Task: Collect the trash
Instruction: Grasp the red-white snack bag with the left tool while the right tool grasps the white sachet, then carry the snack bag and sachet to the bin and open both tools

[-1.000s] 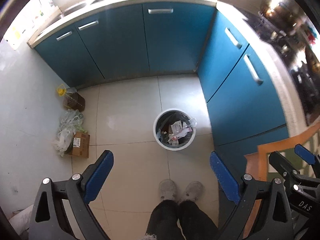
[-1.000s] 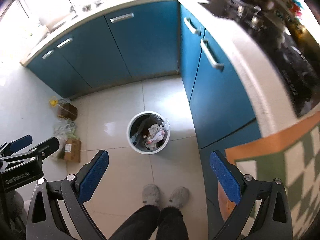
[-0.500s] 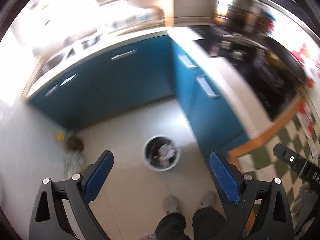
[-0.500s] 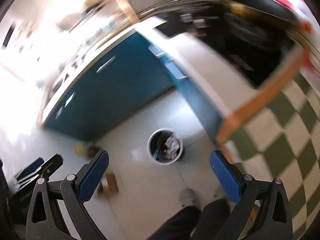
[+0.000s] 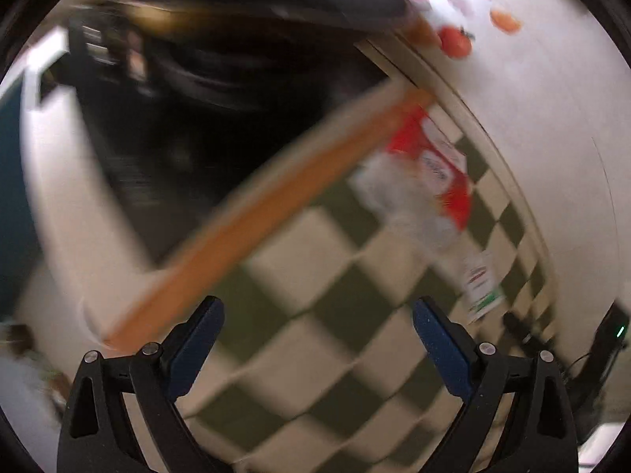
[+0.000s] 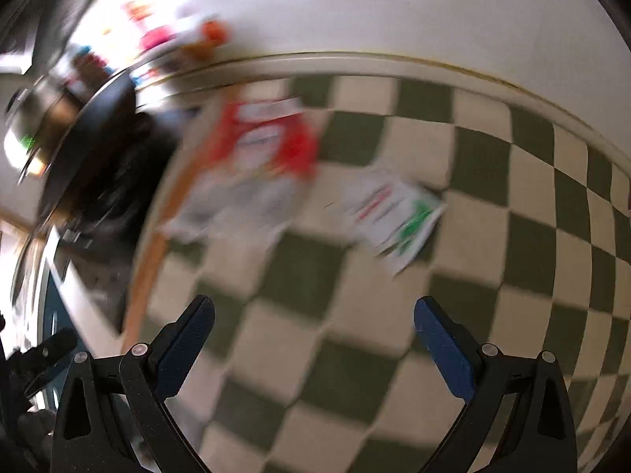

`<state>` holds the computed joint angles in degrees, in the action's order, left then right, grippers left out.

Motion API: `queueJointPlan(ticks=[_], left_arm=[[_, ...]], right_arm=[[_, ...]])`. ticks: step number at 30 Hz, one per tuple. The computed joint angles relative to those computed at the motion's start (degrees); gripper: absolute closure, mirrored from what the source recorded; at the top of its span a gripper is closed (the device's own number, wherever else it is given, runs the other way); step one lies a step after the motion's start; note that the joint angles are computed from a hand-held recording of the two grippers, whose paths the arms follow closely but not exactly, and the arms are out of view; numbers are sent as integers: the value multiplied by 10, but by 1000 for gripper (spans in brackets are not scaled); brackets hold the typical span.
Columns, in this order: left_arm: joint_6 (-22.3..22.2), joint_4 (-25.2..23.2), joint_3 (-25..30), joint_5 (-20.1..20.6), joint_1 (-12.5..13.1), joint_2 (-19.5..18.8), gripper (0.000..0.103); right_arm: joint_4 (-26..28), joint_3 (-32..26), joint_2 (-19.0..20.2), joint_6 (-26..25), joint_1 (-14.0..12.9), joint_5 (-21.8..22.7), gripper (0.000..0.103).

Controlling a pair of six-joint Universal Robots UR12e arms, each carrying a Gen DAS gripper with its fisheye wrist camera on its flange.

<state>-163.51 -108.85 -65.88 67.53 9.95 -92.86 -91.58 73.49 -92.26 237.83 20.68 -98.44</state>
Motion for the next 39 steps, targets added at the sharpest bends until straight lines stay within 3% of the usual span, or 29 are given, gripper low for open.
queueJointPlan(ticks=[2, 4, 8, 10, 11, 12, 14, 15, 17, 18, 19, 27, 33, 39], left_arm=[[-33, -14, 7, -27, -26, -24, 6], [-63, -12, 9, -41, -47, -39, 12], [-100, 3, 15, -25, -75, -60, 21], [-107, 9, 16, 1, -86, -66, 46], [-113, 31, 13, 20, -93, -64, 49], [-110, 41, 13, 31, -98, -65, 75], [-102, 52, 13, 49, -106, -64, 83], [-102, 62, 9, 49, -106, -61, 85], [-96, 87, -1, 55, -105, -51, 89], [-95, 93, -3, 53, -103, -47, 91], [-92, 104, -5, 51, -99, -40, 96], [-42, 136, -11, 20, -46, 10, 102], [19, 112, -21, -5, 27, 52, 102], [80, 76, -38, -35, 117, 96, 102]], right_arm=[[-14, 28, -13, -21, -30, 18, 1], [-22, 45, -17, -44, -54, 36, 1], [-21, 59, -11, -81, -76, 56, 6], [-9, 56, -1, -94, -73, 51, 10], [-2, 53, 4, -98, -71, 45, 15], [2, 47, 9, -103, -64, 22, 20], [27, 30, 23, -109, -50, -18, 38], [32, 26, 27, -106, -43, -40, 60], [30, 28, 25, -96, -40, -47, 91], [19, 35, 20, -89, -42, -40, 97], [6, 44, 12, -78, -43, -35, 103], [-32, 50, -20, -35, -23, -52, 103], [-34, 15, -21, -30, 16, -57, 103], [-35, -43, 7, -24, 77, -44, 103]])
